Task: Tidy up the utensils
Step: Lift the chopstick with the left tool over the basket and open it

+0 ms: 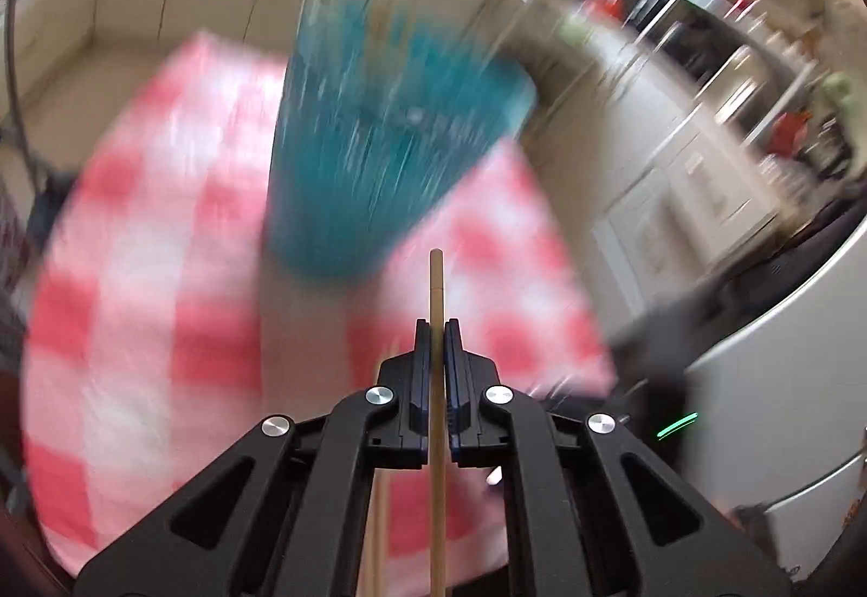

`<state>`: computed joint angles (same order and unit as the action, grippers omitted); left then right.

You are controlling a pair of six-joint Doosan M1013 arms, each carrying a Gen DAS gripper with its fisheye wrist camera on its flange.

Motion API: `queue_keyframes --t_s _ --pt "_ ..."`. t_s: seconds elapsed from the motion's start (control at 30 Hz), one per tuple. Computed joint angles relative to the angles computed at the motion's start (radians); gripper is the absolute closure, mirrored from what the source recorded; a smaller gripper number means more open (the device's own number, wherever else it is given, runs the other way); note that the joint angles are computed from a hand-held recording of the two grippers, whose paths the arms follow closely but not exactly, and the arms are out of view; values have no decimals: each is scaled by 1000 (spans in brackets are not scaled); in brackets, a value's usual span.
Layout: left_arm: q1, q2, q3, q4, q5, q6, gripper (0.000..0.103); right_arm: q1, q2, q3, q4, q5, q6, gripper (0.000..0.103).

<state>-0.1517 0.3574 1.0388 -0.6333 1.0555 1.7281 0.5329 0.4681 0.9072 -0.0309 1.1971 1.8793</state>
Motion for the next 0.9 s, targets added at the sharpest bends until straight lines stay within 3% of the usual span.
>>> queue_keyframes --t_s 0.2,0.27,0.33,0.4,0.53,0.67,0.9 --pt "-16 -33 -1 -80 -562 136 98 9 10 -16 -14 6 -10 71" --pt "-30 -14 -22 -47 -669 104 98 11 12 -17 -18 6 -12 71" --pt "-48 11 -52 72 -756 6 98 10 10 -15 -16 2 -12 71" --pt "-69 32 -70 265 -810 -138 98 9 12 -15 -15 -1 -16 71" --pt "-91 61 -83 500 -821 -302 98 9 14 -17 -15 -3 -22 69" --pt "-104 68 -64 579 -806 -337 98 9 13 -16 -13 -5 -29 69" --pt "-108 54 6 563 -790 -274 98 8 14 -19 -9 -1 -35 69"
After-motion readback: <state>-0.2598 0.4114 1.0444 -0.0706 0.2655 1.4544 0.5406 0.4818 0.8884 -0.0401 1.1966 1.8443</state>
